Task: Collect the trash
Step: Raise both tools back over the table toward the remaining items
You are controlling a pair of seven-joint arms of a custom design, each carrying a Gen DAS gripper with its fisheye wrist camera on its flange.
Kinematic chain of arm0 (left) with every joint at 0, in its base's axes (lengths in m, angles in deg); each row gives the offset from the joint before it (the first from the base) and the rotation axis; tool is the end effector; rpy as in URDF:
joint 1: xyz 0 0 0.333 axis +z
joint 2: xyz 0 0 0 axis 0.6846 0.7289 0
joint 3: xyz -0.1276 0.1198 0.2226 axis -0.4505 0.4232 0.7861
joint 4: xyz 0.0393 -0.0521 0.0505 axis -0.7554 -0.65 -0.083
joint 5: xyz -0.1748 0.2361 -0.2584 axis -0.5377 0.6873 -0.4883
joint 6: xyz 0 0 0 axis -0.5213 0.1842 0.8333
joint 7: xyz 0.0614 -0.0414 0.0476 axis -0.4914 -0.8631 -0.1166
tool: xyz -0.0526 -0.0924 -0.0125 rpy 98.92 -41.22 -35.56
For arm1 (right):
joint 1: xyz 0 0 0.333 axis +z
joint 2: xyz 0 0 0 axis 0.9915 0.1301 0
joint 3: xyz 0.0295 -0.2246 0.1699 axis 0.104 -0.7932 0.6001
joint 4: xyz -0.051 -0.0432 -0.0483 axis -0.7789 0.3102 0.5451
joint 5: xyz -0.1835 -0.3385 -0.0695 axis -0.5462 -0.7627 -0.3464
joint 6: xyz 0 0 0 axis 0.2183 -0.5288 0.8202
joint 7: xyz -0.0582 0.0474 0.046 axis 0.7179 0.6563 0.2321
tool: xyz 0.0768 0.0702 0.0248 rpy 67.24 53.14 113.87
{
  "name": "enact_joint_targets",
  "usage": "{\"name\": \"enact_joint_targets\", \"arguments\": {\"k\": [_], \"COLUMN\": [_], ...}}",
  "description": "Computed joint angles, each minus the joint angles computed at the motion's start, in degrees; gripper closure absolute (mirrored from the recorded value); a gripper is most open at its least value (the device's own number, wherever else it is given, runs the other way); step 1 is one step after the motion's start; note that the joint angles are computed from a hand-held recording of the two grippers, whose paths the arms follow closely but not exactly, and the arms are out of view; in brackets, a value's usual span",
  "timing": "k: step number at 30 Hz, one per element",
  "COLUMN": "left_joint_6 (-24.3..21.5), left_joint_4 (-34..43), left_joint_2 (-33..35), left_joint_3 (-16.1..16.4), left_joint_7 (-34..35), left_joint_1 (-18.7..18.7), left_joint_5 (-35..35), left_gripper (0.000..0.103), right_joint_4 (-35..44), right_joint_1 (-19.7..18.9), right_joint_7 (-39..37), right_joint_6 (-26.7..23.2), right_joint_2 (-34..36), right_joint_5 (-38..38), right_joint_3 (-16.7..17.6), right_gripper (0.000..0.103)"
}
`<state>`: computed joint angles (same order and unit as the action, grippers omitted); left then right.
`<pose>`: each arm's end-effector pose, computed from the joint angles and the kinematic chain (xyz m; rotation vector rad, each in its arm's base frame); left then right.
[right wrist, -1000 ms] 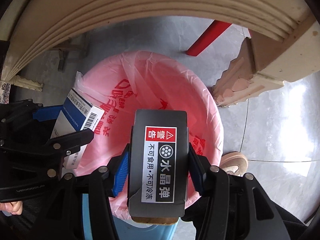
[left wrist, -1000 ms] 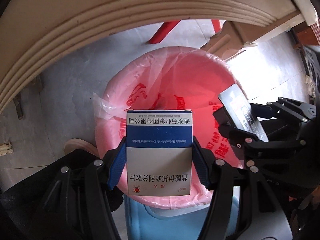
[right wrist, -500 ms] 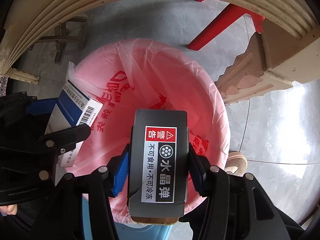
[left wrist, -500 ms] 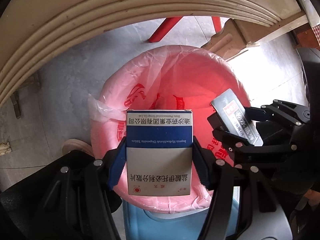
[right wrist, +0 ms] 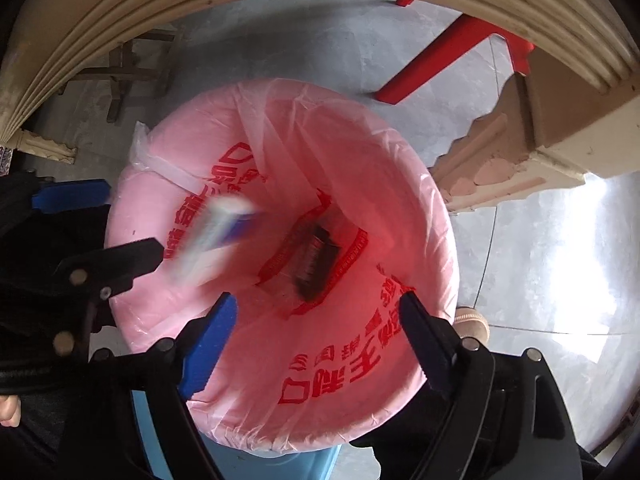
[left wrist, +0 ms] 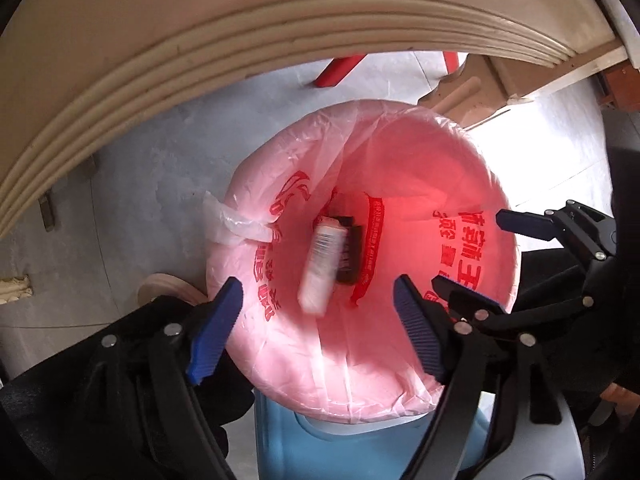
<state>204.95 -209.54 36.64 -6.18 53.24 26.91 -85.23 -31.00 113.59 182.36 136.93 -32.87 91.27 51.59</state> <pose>0.4538 -0.2676 0.3558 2.2164 -2.1265 0.1438 0.4908 0.4065 0.3409 -2.6312 1.5056 0.2078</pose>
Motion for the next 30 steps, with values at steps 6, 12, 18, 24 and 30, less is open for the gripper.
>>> {"name": "enact_joint_targets", "arguments": {"k": [6, 12, 18, 24, 30], "left_joint_6": [1.7, 8.6, 7.7, 2.9, 0.6], "left_joint_4": [-1.7, -8.6, -8.8, -3.4, 2.9], "left_joint_2": [-4.6, -19.4, -34.1, -38.4, -34.7], "left_joint_3": [-0.5, -1.8, -5.7, -6.7, -1.7], "left_joint_7": [-2.0, -14.0, -29.4, -34.5, -24.4], "left_joint_1": [-0.8, -0.8, 4.2, 6.9, 2.8], "left_joint_5": [2.0, 11.2, 27.4, 34.0, 29.1], "left_gripper": [0.025, 0.022, 0.006, 0.006, 0.006], "right_joint_4": [-5.2, -13.7, -25.3, -19.6, -13.3], "right_joint_1": [0.6, -0.9, -2.8, -5.5, -8.5], "right_joint_7": [3.8, 6.7, 5.8, 3.8, 6.0], "right_joint_6": [2.5, 11.5, 35.9, 40.3, 38.2], "right_joint_2": [-6.3, -19.0, -35.7, -37.1, -34.2], "right_joint_5": [-4.5, -5.2, -1.4, -1.7, -10.0], "right_joint_3": [-0.9, 0.0, 2.0, 4.3, 7.4], "right_gripper": [0.022, 0.022, 0.007, 0.007, 0.007]}}
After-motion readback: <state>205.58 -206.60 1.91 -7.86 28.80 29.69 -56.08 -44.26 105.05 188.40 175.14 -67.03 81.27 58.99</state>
